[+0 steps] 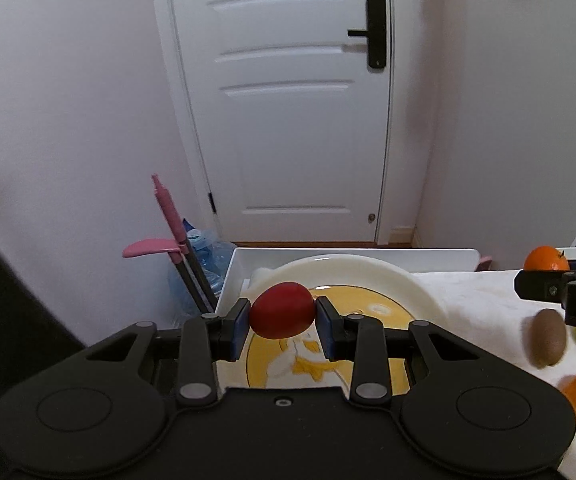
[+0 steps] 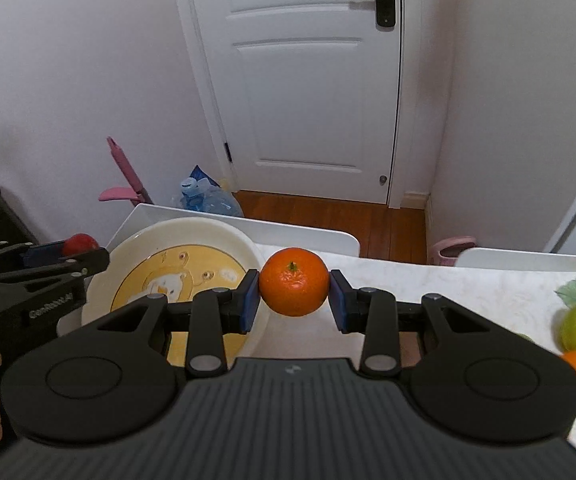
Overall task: Organize fruits
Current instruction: 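Carry the tomato in the left tool while the right tool carries the tangerine to the bowl, then open the left tool to drop the tomato while the right tool releases the tangerine into the bowl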
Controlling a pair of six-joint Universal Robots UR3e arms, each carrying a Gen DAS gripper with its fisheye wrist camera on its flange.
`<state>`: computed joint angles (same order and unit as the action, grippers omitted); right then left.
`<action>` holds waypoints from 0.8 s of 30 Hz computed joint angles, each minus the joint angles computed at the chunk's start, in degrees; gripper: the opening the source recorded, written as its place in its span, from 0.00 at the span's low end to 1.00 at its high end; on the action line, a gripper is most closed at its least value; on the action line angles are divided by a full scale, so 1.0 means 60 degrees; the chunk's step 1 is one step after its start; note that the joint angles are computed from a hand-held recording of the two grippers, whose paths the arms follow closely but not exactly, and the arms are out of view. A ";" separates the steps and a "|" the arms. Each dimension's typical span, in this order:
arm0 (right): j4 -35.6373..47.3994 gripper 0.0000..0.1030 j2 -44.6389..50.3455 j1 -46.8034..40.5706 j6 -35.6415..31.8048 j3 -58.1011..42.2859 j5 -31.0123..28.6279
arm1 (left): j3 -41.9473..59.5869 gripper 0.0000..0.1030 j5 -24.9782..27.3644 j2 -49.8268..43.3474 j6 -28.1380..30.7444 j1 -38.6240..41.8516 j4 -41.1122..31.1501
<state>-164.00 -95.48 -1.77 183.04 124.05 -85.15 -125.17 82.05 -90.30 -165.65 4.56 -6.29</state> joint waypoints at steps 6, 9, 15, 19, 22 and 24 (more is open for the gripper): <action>-0.0442 0.50 0.1522 0.0364 0.0436 -0.0823 -0.0509 | 0.1277 0.38 -0.0168 -0.2198 0.0462 -0.0101 0.0417; -0.0515 0.50 0.2051 0.0406 0.0575 -0.1131 -0.0619 | 0.1869 0.38 -0.0257 -0.3013 0.0624 -0.0160 0.0423; -0.0467 0.50 0.2432 0.0329 0.0644 -0.1414 -0.0568 | 0.2596 0.38 -0.0350 -0.3885 0.0932 -0.0206 0.0267; -0.0406 0.50 0.2535 0.0267 0.0594 -0.1573 -0.0416 | 0.2642 0.57 -0.0270 -0.3908 0.1056 -0.0277 0.0345; -0.0446 0.50 0.2509 0.0177 0.0395 -0.1518 -0.0215 | 0.2255 0.65 -0.0231 -0.3601 0.1209 -0.0211 0.0563; -0.0429 0.50 0.2552 0.0150 0.0252 -0.1572 -0.0073 | 0.2058 0.68 -0.0209 -0.3405 0.1167 -0.0168 0.0592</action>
